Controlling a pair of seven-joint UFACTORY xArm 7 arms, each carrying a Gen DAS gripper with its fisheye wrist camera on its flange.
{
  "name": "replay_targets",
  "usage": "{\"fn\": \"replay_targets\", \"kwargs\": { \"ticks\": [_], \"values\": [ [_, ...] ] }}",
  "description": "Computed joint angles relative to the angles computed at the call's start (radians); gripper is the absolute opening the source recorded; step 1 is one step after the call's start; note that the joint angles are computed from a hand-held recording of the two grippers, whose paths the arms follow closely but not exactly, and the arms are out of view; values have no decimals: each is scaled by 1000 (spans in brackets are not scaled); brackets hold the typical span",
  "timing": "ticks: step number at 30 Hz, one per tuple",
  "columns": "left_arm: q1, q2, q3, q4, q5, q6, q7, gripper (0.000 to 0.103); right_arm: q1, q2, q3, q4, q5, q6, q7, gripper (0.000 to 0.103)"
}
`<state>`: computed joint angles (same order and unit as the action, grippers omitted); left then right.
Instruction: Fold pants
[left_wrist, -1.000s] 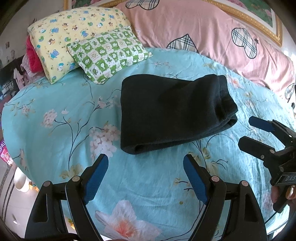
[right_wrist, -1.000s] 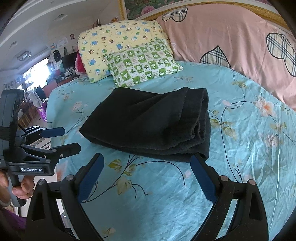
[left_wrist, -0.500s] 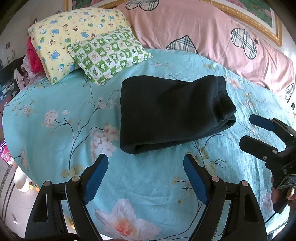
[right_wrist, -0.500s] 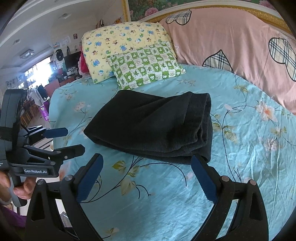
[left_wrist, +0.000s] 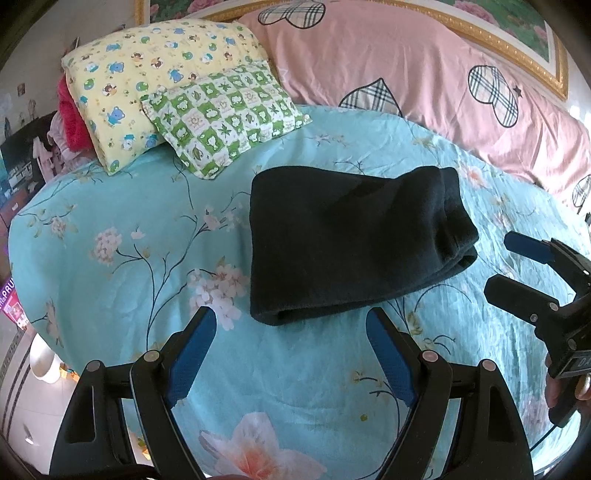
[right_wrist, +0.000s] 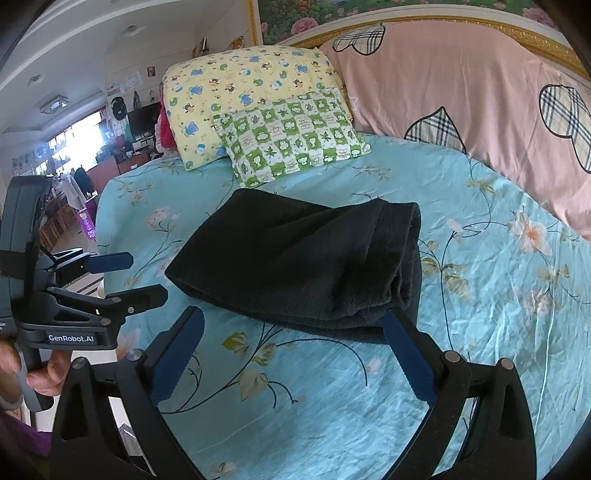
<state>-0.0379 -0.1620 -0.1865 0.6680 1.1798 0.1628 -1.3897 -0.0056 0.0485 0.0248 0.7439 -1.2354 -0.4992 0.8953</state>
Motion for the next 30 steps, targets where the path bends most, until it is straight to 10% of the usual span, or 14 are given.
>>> {"fn": "replay_targets", "kwargs": {
  "ticks": [30],
  "values": [
    [-31,55,28,60,-65,9,51,84,-33,73,-2,95,-102,-23,142,98]
  ]
}}
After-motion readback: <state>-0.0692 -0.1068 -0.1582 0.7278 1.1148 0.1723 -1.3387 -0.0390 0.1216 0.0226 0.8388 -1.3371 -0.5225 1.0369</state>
